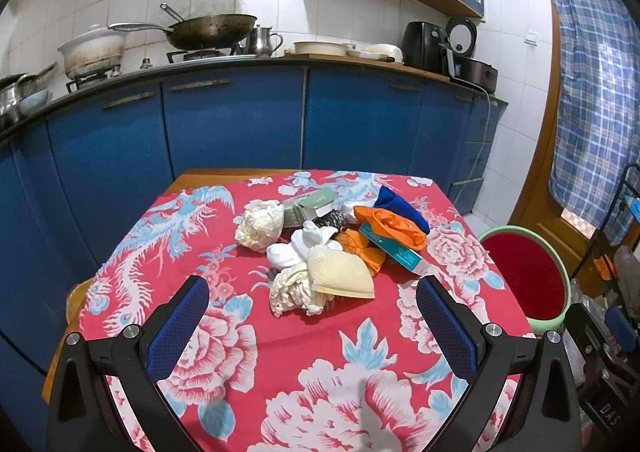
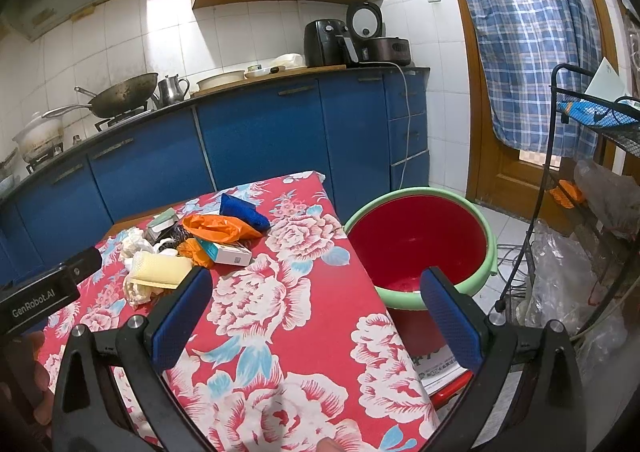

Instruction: Collect trash

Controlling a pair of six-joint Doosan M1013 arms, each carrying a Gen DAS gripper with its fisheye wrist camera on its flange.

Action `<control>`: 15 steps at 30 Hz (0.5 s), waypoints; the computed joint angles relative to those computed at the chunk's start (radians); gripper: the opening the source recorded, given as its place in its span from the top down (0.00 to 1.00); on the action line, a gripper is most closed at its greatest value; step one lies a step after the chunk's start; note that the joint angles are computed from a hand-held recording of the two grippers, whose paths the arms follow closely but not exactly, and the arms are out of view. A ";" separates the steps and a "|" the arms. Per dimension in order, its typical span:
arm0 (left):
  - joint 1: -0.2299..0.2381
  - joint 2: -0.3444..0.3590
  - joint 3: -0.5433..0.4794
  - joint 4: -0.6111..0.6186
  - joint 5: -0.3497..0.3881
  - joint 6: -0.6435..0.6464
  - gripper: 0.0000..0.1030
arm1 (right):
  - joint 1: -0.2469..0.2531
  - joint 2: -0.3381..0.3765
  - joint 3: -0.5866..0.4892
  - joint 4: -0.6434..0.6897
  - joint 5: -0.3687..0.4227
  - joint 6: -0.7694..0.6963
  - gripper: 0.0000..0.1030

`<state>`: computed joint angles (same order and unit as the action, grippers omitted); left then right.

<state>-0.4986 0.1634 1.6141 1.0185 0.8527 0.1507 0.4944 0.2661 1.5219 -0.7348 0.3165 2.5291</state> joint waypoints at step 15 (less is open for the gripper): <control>-0.002 0.002 -0.002 -0.007 0.003 0.001 0.00 | 0.001 0.000 0.001 -0.012 0.001 0.011 0.01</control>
<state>-0.5002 0.1653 1.6122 1.0113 0.8557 0.1518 0.4959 0.2660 1.5229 -0.7467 0.3170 2.5397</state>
